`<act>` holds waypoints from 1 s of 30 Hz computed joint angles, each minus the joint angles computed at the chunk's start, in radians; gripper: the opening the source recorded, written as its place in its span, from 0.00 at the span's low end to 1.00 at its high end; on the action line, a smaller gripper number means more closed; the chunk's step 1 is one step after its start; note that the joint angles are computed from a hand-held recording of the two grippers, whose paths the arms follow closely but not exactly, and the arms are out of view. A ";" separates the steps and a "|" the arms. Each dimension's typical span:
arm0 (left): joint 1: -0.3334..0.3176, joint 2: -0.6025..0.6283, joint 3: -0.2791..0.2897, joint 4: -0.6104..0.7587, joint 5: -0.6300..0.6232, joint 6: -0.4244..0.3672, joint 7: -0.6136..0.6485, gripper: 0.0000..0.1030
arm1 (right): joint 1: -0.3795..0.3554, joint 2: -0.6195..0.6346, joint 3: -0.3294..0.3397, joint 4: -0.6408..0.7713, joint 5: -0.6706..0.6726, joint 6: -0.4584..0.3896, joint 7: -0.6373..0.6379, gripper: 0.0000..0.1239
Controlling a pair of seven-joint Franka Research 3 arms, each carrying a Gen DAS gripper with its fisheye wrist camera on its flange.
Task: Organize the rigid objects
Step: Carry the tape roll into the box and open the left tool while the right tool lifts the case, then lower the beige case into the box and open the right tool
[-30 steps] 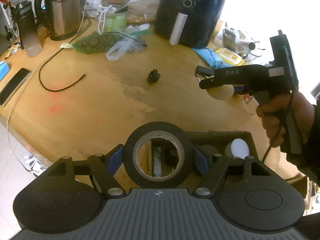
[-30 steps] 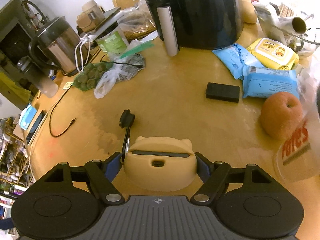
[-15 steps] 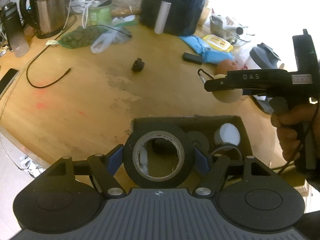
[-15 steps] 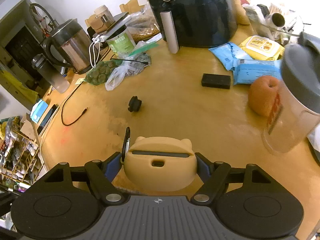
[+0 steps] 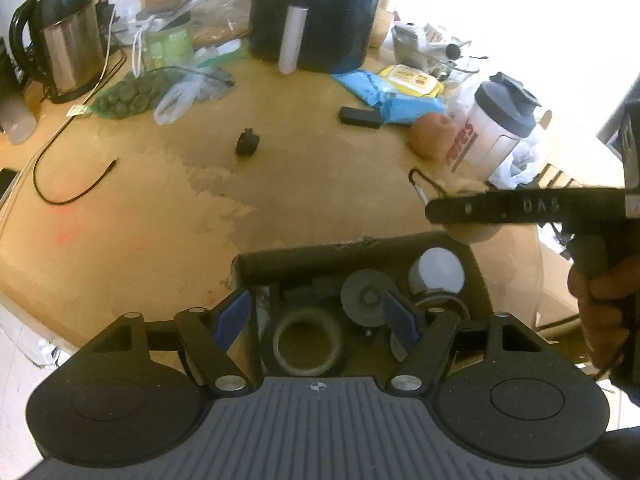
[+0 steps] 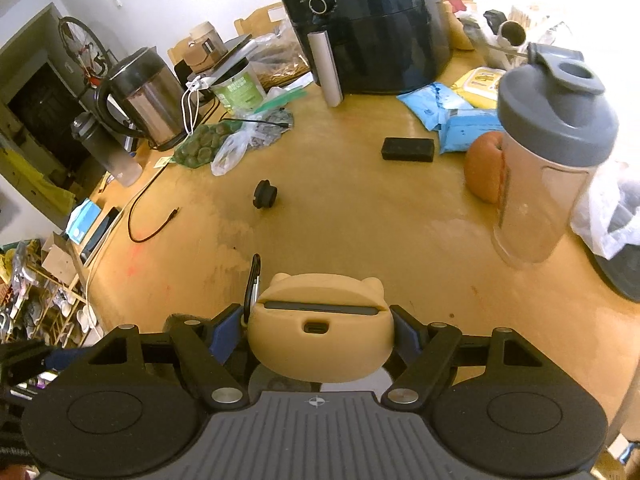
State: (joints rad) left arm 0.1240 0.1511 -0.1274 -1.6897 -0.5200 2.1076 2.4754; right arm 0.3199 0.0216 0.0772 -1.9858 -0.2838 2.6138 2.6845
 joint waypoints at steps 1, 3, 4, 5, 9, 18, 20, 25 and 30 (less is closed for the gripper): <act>-0.002 0.001 -0.001 0.002 0.005 -0.003 -0.001 0.71 | 0.001 -0.009 0.001 -0.009 -0.002 -0.001 0.009 0.64; -0.003 -0.001 -0.002 0.002 0.004 -0.006 0.000 0.71 | 0.001 -0.021 0.004 -0.023 -0.004 -0.003 0.022 0.64; -0.003 -0.003 -0.002 -0.001 0.003 -0.005 0.002 0.71 | 0.001 -0.029 0.006 -0.031 -0.005 -0.004 0.028 0.64; -0.004 -0.006 -0.002 -0.004 0.005 -0.005 0.002 0.71 | -0.001 -0.038 0.009 -0.040 -0.006 -0.004 0.033 0.64; -0.010 -0.016 0.001 -0.018 0.020 0.003 -0.011 0.71 | -0.007 -0.061 0.022 -0.065 -0.011 -0.005 0.045 0.64; -0.022 -0.040 0.009 -0.051 0.058 0.021 -0.039 0.71 | -0.019 -0.108 0.052 -0.122 0.002 0.000 0.057 0.64; -0.025 -0.045 0.012 -0.059 0.070 0.028 -0.051 0.71 | -0.020 -0.112 0.057 -0.126 0.005 0.001 0.055 0.64; -0.027 -0.060 0.019 -0.081 0.087 0.046 -0.072 0.71 | -0.017 -0.110 0.064 -0.120 0.016 -0.010 0.029 0.64; -0.025 -0.073 0.027 -0.099 0.095 0.062 -0.095 0.71 | -0.009 -0.100 0.064 -0.112 0.035 -0.007 -0.005 0.64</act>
State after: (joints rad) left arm 0.0989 0.0783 -0.1001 -1.7891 -0.4248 2.1693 2.3809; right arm 0.3113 -0.0783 0.1413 -2.0977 -0.2487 2.6065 2.6795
